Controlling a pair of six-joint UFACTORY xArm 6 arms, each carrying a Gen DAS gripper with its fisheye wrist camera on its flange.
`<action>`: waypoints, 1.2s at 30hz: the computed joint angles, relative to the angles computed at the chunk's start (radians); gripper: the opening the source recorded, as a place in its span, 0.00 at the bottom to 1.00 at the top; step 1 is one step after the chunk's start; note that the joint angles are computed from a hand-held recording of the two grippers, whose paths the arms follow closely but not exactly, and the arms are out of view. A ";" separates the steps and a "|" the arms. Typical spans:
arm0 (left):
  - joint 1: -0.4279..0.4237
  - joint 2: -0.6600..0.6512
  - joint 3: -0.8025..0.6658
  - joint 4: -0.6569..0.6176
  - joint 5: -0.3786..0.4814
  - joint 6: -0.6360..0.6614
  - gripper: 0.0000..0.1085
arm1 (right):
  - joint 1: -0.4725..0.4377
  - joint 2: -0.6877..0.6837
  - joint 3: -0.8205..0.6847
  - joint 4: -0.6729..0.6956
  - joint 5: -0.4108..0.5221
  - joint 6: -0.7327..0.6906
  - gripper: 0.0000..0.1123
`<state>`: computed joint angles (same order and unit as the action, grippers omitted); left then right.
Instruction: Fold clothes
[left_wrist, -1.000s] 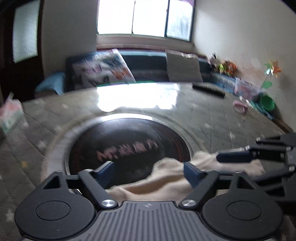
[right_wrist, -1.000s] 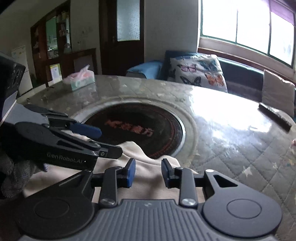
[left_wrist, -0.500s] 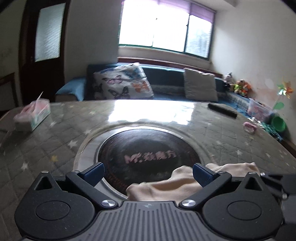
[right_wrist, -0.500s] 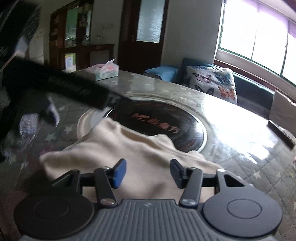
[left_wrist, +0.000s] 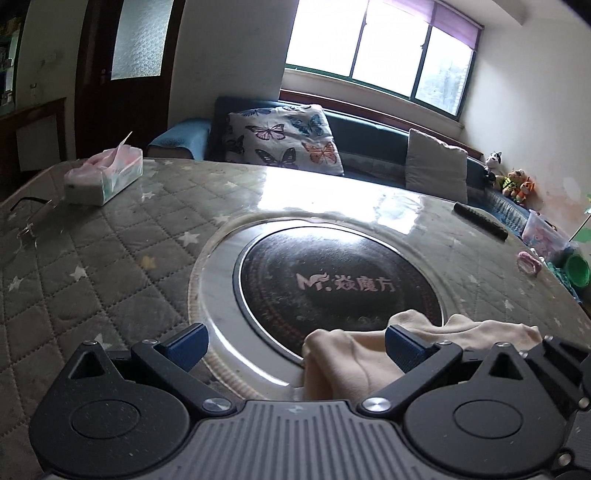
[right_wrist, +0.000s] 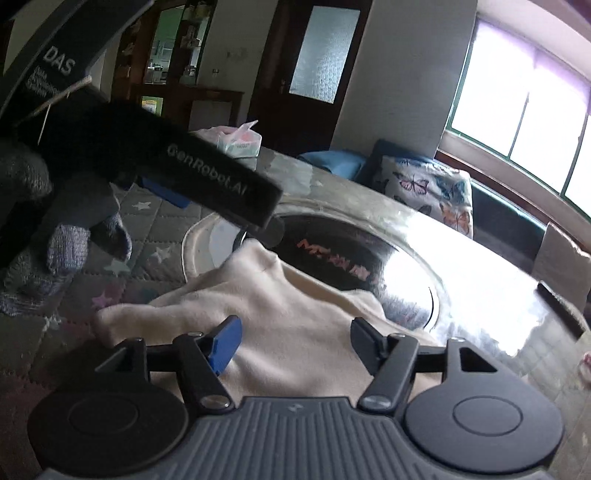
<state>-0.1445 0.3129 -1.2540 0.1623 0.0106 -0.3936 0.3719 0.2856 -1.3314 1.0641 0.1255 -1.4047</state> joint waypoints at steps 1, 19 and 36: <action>0.001 0.002 -0.002 -0.001 0.003 -0.001 0.95 | 0.000 0.000 -0.006 0.010 0.010 -0.002 0.60; 0.024 -0.010 0.023 0.555 0.014 -0.453 0.95 | -0.044 -0.106 0.084 0.152 0.002 -0.203 0.67; 0.018 0.005 -0.011 0.725 0.055 -0.574 0.95 | -0.191 -0.112 0.147 0.097 -0.095 0.007 0.68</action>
<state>-0.1267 0.3174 -1.2654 0.8877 0.0654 -0.9673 0.1812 0.1733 -1.1844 1.1608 0.0309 -1.3979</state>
